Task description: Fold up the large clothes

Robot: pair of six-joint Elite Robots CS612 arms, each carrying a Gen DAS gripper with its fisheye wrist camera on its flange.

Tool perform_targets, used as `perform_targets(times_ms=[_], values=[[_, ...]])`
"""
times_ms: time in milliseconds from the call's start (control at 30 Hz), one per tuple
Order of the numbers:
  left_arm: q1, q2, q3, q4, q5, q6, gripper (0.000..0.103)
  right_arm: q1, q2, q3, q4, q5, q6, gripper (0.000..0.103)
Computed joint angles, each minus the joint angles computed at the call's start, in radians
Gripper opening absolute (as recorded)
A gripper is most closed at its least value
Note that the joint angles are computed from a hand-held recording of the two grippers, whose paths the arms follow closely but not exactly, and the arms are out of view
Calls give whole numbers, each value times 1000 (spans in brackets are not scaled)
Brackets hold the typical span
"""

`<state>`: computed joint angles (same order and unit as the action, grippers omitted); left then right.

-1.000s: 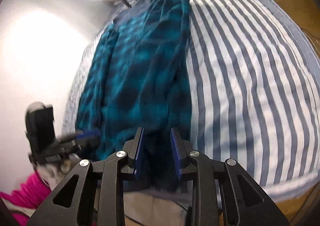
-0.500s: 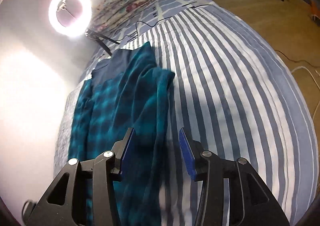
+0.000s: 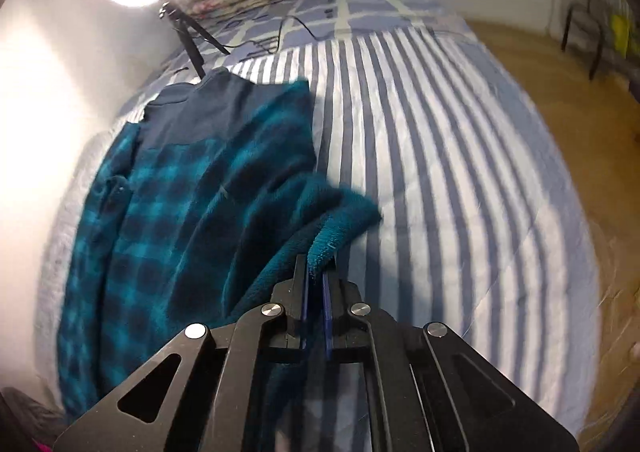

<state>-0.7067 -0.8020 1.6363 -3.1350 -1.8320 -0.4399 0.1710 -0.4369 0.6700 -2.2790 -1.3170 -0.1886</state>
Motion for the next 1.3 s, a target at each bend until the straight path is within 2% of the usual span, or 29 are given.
perform_targets(times_ms=[33,133,200,233,267,300,333,467,567,633,700,767,833,900,967,1000,1067,1167,1233,1300], values=[[-1,5,-6,7,-5,7,49,3,12,-21,-1,-18,-7,4],[-12,22,-23,33,11,35,50,12,60,-98,49,-83,1,4],[-23,28,-31,46,65,48,50,10,70,-101,57,-81,8,4],[-26,33,-39,55,91,54,46,7,70,-98,56,-61,25,4],[-28,37,-44,62,106,58,36,3,67,-90,51,-43,39,4],[-29,42,-50,78,109,64,8,0,66,-88,49,-31,47,4],[-27,44,-53,78,106,58,7,-4,65,-87,51,-20,54,4],[-3,42,-33,-43,7,-46,6,-5,58,-98,59,-17,39,4],[-14,31,-22,-116,28,-33,6,-4,56,-106,45,-17,22,4],[-26,40,-38,-89,41,17,6,-4,64,-114,38,-22,34,4],[-34,50,-57,-16,34,59,7,-1,75,-126,52,-42,31,4],[-37,54,-69,56,14,73,15,5,79,-119,60,-81,4,4],[-39,43,-54,64,6,82,16,4,81,-121,100,-98,-4,7],[-39,20,-21,24,12,80,19,-3,54,-71,67,-111,19,11],[-31,-5,13,-27,16,56,26,-17,12,1,18,-73,48,11],[-27,-17,31,-56,38,36,32,-27,-21,56,-17,-47,69,11],[-14,-33,56,-101,81,-18,35,-36,-85,164,-93,-32,63,11],[5,-28,55,-110,113,-76,35,-45,-158,282,-157,41,21,11],[10,-9,28,-94,122,-106,35,-44,-184,321,-176,99,-3,11],[7,7,16,-79,138,-117,35,-33,-187,316,-170,120,-31,11]])
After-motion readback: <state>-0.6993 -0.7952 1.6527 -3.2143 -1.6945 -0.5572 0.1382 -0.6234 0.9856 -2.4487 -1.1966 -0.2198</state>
